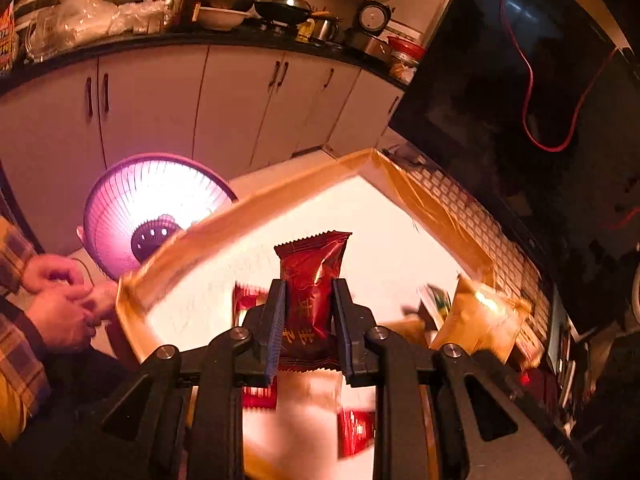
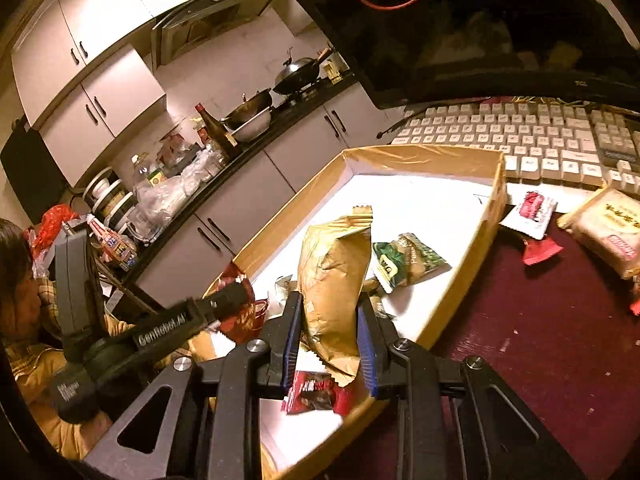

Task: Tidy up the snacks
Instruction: 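Carry both packs into the white tray and open both grippers to release, then withdraw both grippers to the cloth and close the right on the square cracker pack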

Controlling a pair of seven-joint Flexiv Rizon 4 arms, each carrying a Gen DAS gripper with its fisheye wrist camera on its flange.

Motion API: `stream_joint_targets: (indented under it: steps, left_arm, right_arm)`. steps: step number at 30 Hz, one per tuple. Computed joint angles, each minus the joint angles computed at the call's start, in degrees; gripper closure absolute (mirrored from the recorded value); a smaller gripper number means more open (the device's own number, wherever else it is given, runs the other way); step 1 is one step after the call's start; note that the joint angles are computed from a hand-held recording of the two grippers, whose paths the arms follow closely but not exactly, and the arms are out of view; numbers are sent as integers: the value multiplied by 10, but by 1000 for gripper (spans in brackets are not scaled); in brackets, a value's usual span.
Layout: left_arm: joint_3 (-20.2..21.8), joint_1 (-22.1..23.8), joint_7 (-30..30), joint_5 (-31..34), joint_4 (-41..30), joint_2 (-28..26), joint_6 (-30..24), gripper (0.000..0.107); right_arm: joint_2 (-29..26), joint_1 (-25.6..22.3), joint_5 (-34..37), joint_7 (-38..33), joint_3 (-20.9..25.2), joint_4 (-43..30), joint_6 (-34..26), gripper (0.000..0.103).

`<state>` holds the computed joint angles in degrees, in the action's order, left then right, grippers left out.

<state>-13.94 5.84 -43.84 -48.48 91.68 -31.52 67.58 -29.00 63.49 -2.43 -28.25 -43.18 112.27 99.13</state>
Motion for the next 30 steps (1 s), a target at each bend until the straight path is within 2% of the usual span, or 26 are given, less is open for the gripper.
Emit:
stream_joint_targets:
  steps: [3,6,10,11,13,15,16,18,19,22,27,29,30]
  left_arm:
    - [17,-16,-30,39,-24,-15,-12,86]
    - [6,-12,-9,51,-19,-15,-28,86]
    - [0,-16,25,63,-5,-11,-10,85]
    - [-2,-15,30,62,-3,-10,-9,84]
    - [-10,-9,42,53,-1,-8,-11,82]
    - [-12,-8,50,47,1,-7,-12,81]
    - [-13,-7,51,40,4,-5,-8,80]
    - [-22,-3,58,16,11,-2,6,66]
    - [-28,1,63,0,16,1,13,63]
    - [-46,11,96,-50,29,13,19,53]
    - [-46,-13,156,-92,52,25,85,39]
    - [-34,-21,153,-75,58,28,91,39]
    - [-44,-12,168,-89,66,36,86,39]
  right_arm:
    - [-13,-7,-5,6,1,-17,-11,77]
    - [-26,-19,-26,13,4,-36,-34,77]
    - [-36,-57,-42,27,38,-42,-17,76]
    - [-38,-69,-38,26,51,-42,-2,72]
    - [-38,-101,-28,17,90,-50,11,71]
    - [-41,-91,-13,13,79,-48,15,70]
    - [-42,-77,-7,11,63,-45,13,65]
    - [-45,-60,5,10,46,-41,14,60]
    - [-44,-60,12,8,47,-39,23,57]
    - [-44,-60,44,-2,52,-35,51,39]
    - [-49,-30,96,-23,22,-31,59,37]
    - [-51,-20,116,-27,12,-28,68,33]
    - [-53,-10,129,-27,0,-24,70,31]
